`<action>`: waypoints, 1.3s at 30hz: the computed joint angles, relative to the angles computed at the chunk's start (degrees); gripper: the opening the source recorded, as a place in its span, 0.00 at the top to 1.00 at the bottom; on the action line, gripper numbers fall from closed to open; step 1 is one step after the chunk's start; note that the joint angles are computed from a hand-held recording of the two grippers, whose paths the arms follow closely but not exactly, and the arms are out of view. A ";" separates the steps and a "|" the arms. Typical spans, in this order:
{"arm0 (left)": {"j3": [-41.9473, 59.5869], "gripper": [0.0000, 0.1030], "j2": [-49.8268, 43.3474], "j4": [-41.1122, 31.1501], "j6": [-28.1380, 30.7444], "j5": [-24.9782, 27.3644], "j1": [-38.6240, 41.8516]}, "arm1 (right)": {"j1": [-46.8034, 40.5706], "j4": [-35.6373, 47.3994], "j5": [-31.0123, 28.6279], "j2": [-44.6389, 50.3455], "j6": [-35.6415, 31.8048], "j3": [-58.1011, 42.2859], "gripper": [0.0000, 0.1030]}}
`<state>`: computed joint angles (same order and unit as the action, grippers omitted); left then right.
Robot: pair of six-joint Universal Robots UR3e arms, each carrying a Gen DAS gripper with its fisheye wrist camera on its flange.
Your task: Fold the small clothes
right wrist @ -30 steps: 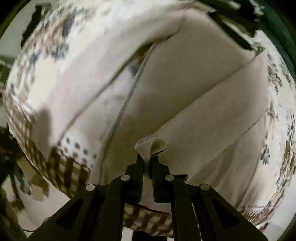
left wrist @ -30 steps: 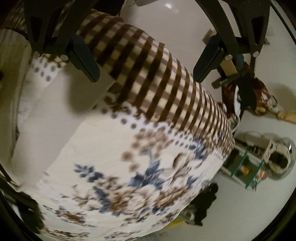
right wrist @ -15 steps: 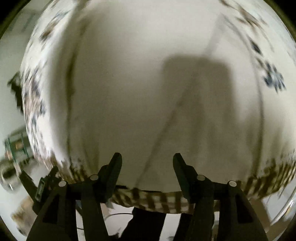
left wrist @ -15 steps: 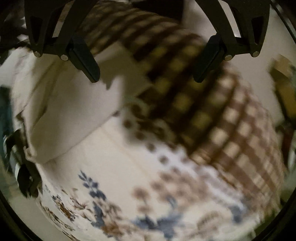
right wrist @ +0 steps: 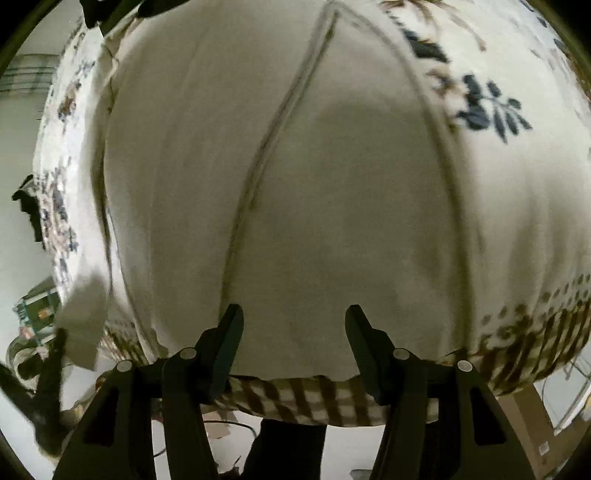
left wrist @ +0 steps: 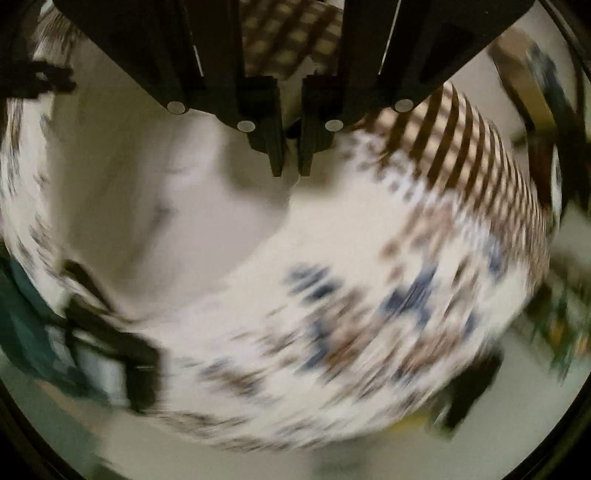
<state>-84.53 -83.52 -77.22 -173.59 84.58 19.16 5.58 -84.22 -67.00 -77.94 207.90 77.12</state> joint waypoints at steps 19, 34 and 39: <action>30.08 0.35 -26.37 -15.23 -20.88 0.79 -42.25 | -48.91 29.95 -8.90 -21.62 -50.20 9.44 0.42; -5.65 0.06 -7.74 -12.41 -2.11 -6.49 -5.33 | -40.73 22.11 -1.29 -29.26 -37.86 32.25 0.42; -8.61 0.88 -8.09 -14.15 2.45 -11.03 -2.75 | -40.12 20.61 -0.75 -32.76 -34.48 36.26 0.49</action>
